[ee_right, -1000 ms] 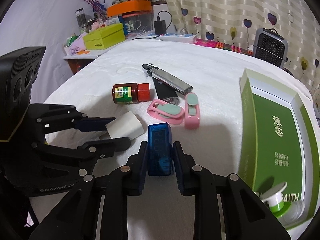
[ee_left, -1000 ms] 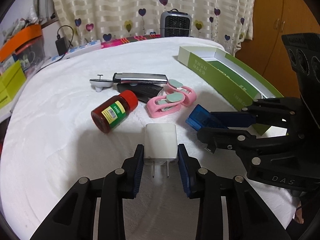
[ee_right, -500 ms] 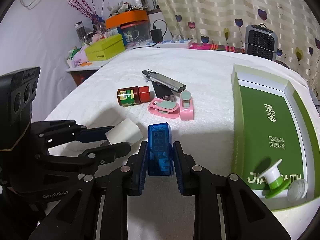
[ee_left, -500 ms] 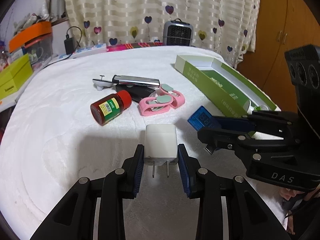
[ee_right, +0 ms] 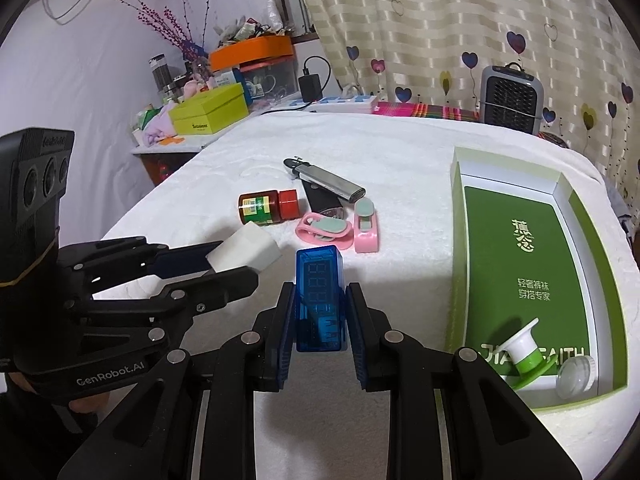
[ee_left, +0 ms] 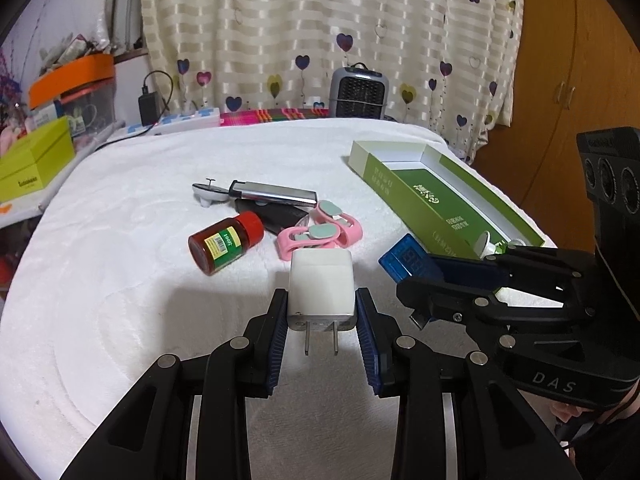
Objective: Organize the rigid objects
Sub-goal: 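Carry the white charger and blue USB device toward the green box with both grippers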
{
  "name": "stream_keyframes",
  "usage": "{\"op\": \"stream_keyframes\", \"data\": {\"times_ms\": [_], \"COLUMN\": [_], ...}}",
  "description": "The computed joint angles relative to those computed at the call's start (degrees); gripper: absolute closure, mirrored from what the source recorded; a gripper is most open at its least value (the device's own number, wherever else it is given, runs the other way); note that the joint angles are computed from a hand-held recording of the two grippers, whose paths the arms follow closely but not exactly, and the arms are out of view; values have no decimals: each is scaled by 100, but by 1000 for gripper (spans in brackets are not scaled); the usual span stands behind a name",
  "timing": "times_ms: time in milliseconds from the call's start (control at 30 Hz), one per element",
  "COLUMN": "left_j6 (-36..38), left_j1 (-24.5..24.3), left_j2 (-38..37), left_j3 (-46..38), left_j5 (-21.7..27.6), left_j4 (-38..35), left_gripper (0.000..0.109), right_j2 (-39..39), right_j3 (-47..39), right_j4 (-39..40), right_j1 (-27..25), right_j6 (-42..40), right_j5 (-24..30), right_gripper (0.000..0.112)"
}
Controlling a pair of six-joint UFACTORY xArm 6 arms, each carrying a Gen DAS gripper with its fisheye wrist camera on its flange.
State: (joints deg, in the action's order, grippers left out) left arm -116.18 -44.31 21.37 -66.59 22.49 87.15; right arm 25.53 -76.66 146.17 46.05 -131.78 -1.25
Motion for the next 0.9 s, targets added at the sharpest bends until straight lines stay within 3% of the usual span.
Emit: {"op": "stream_keyframes", "data": {"times_ms": [900], "left_j6": [374], "left_j1": [-312], "left_j2": [301], "left_j3": [-593], "left_j5": [165], "left_j4": [-231], "left_gripper": [77], "right_j2": [-633], "right_j3": [706], "right_j4": [1404], "right_j1": [-475], "right_j6": [-1428], "right_j5": [524], "right_gripper": [86]}}
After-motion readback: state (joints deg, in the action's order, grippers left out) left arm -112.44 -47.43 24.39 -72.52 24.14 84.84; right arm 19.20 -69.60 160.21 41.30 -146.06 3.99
